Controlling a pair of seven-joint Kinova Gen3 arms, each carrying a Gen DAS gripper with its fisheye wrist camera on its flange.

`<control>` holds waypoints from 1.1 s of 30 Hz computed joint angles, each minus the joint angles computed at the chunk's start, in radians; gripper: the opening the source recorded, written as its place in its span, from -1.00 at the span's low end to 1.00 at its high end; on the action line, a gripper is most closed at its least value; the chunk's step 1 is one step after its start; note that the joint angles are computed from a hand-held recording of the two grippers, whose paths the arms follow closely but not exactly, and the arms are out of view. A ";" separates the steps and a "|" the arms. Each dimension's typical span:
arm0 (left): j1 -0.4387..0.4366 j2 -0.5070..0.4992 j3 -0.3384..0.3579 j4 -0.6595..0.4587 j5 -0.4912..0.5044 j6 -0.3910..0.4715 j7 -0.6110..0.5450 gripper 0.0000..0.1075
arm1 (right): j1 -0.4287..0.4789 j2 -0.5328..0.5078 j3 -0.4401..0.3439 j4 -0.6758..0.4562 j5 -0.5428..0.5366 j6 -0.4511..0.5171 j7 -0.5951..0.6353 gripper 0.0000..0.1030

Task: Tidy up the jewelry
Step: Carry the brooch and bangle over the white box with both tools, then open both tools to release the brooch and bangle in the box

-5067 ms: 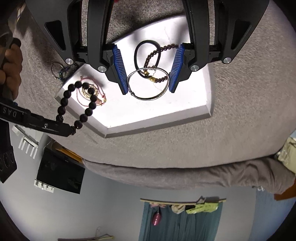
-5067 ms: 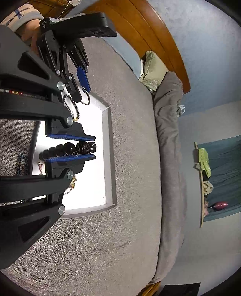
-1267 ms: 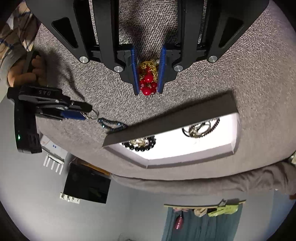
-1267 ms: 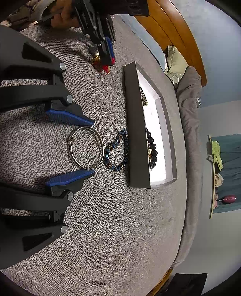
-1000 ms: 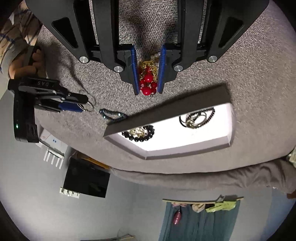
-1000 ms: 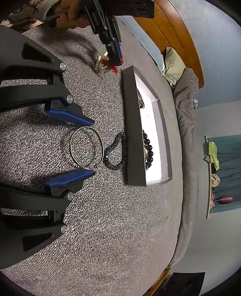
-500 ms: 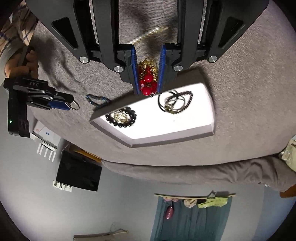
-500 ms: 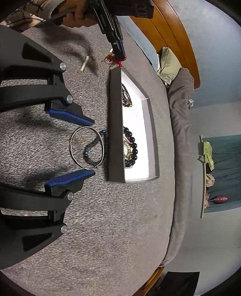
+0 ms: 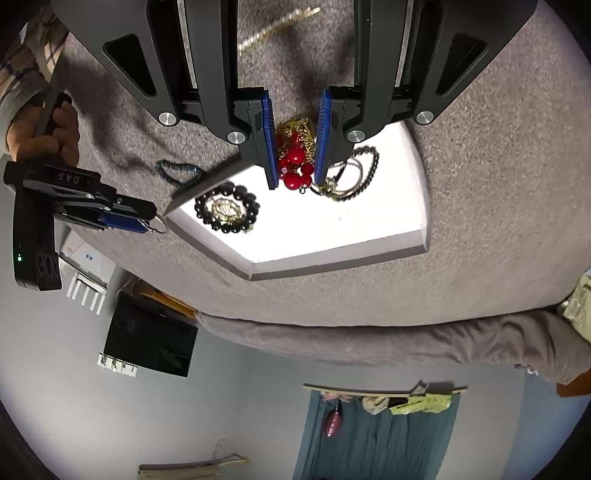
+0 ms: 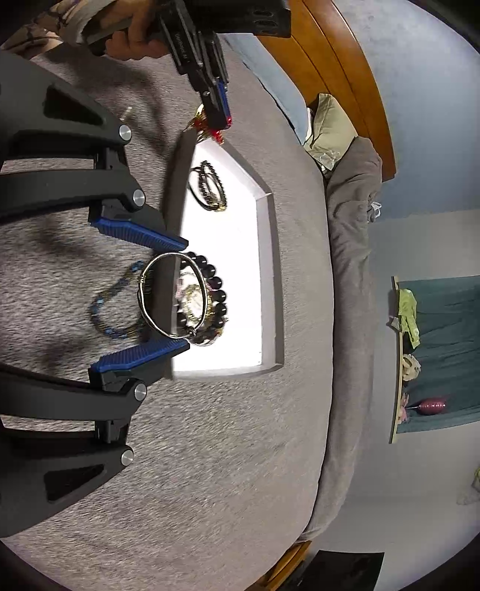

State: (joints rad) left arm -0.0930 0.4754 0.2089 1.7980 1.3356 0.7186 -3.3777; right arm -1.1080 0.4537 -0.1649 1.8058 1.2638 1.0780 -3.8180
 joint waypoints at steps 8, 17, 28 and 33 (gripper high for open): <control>0.047 0.038 0.021 -0.065 -0.048 -0.061 0.081 -0.62 | 0.060 0.025 0.029 -0.061 0.009 -0.081 0.080 -0.06; 0.077 0.099 0.086 -0.124 -0.162 -0.146 0.203 -0.62 | 0.108 0.083 0.081 -0.146 -0.050 -0.195 0.201 -0.05; 0.095 0.152 0.131 -0.190 -0.372 -0.193 0.422 -0.62 | 0.108 0.119 0.146 -0.194 -0.166 -0.285 0.347 -0.05; 0.041 0.149 0.206 -0.168 -0.403 -0.234 0.421 -0.53 | 0.091 0.122 0.173 -0.195 -0.181 -0.305 0.352 -0.05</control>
